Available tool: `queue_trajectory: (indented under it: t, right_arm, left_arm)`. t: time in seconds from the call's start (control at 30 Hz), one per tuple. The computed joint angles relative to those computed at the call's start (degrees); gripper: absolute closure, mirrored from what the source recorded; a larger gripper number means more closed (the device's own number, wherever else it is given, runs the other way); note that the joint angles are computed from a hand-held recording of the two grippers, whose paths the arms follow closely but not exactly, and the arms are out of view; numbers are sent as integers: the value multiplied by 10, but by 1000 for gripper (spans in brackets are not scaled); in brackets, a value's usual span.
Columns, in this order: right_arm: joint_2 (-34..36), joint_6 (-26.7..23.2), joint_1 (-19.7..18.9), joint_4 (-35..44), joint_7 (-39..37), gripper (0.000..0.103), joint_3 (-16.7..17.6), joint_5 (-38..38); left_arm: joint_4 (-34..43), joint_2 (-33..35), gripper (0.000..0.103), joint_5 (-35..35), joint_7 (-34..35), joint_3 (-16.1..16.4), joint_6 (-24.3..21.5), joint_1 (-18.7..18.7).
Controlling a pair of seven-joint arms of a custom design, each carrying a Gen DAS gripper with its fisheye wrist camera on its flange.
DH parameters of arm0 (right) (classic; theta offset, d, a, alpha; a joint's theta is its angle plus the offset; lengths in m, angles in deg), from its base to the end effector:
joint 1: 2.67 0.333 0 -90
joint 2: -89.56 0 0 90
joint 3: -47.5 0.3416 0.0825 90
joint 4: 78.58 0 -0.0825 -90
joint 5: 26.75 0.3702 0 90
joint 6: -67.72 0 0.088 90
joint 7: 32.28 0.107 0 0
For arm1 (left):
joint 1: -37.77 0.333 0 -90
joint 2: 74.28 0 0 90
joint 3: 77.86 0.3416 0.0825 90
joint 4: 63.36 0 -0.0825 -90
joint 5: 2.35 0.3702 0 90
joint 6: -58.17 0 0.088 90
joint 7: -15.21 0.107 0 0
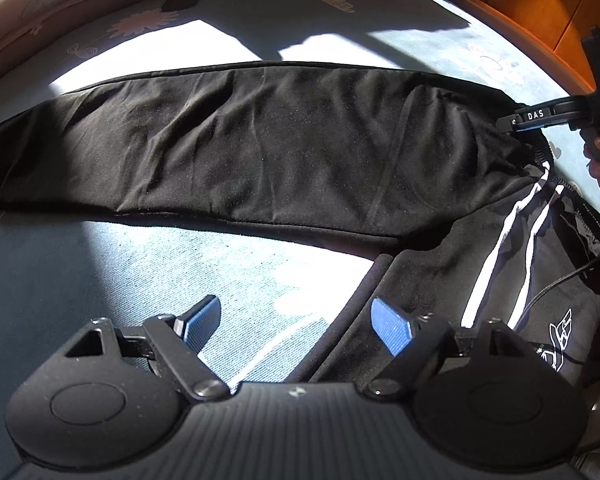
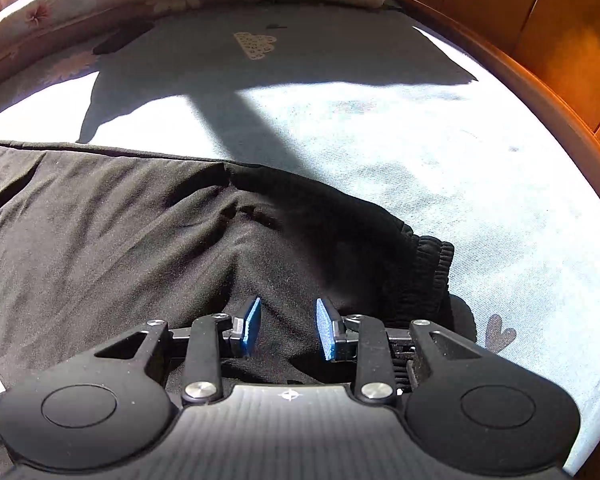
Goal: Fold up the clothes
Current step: 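Move the right gripper to the sweatpants waistband and drawstrings, then grasp the elastic sweatpants waistband with the left gripper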
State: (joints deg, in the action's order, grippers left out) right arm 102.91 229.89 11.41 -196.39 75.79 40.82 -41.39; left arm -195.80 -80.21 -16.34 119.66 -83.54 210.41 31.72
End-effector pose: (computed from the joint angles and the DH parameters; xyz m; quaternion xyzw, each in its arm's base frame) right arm 0.6141 0.0970 0.4177 -0.6950 0.6635 -0.2110 0.1797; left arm 0.5090 -0.0999 0.4683 -0.5894 0.7734 -0.2064 0.1089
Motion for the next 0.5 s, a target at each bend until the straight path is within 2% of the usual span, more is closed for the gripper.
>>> queue_trajectory:
  t: [0.1,0.2,0.27,0.3,0.4,0.5]
  right_arm:
    - [55,-23,-9,58,-14,68,7,33]
    - [91,-39,15,99,28,64,-32,13]
    - [88,-50,16,110,36,64,-33,16]
    - [81,-54,11,110,28,64,-25,24]
    - [40,-47,-18,88,-53,63,29,85]
    - [7,-70,-43,76,-162,58,98,211]
  left_arm:
    - [1,0,20,-4,3,0,2,-1]
    - [-3,-4,20,0,3,2,4,2]
    - [-8,-7,20,8,-12,3,10,7]
    - [-9,-7,20,9,-21,5,13,9]
    - [-5,-2,20,22,-61,10,17,22]
    - [5,7,21,46,-102,15,31,39]
